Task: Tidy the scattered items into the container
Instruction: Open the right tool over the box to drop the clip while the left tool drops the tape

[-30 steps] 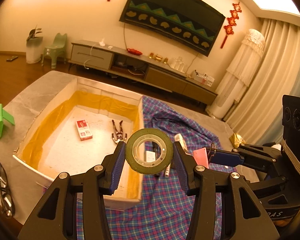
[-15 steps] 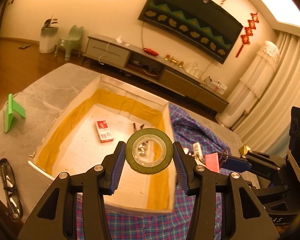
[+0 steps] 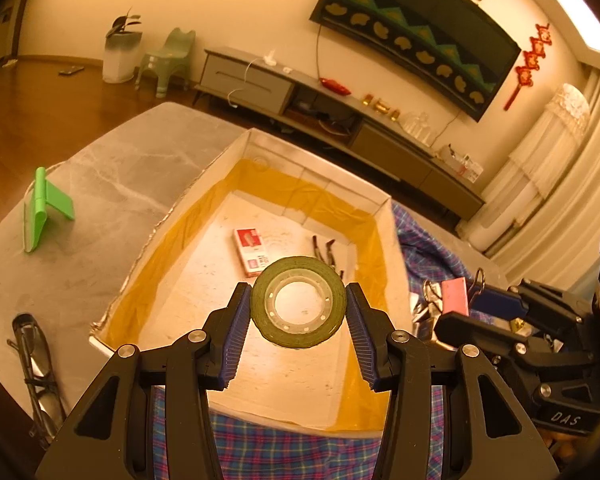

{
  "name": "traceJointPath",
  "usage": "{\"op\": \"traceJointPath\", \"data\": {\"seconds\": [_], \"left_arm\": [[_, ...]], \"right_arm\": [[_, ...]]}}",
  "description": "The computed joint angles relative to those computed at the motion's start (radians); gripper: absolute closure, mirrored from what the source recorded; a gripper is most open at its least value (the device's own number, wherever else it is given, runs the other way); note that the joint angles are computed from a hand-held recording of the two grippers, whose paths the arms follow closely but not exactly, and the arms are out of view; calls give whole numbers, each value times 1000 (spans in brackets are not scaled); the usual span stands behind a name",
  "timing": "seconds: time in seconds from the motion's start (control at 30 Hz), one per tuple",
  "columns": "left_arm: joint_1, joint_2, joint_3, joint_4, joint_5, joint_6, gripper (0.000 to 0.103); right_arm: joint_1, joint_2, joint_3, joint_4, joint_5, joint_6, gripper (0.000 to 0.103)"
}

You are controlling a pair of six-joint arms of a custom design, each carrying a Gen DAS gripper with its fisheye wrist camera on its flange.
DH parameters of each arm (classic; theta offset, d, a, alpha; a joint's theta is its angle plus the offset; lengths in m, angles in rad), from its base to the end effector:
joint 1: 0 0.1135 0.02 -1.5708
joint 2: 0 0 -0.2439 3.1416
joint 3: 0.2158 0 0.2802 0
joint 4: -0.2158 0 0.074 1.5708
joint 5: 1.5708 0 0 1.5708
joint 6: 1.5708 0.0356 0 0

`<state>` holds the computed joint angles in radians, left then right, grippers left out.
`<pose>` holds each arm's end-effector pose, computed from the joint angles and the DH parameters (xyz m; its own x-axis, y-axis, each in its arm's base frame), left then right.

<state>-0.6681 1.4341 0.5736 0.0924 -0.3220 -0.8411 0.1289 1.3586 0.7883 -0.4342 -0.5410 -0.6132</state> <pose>0.2332 -0.1697 0.1119 -0.6684 -0.3732 -0.6434 -0.1339 0.9112 -0.3895 0.2827 0.0551 0.1665 -0.4633 -0.5575 -0.6889 -0.7958 0.6037 0.0467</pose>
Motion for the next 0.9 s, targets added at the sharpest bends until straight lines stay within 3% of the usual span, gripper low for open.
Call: {"op": "traceJointPath", "data": {"seconds": [0.43, 0.9], "left_arm": [[86, 76, 87, -101, 124, 66, 54], [160, 194, 222, -235, 226, 187, 54]], "right_arm": [[91, 215, 156, 59, 151, 29, 65], [175, 554, 485, 10, 310, 60, 65]]}}
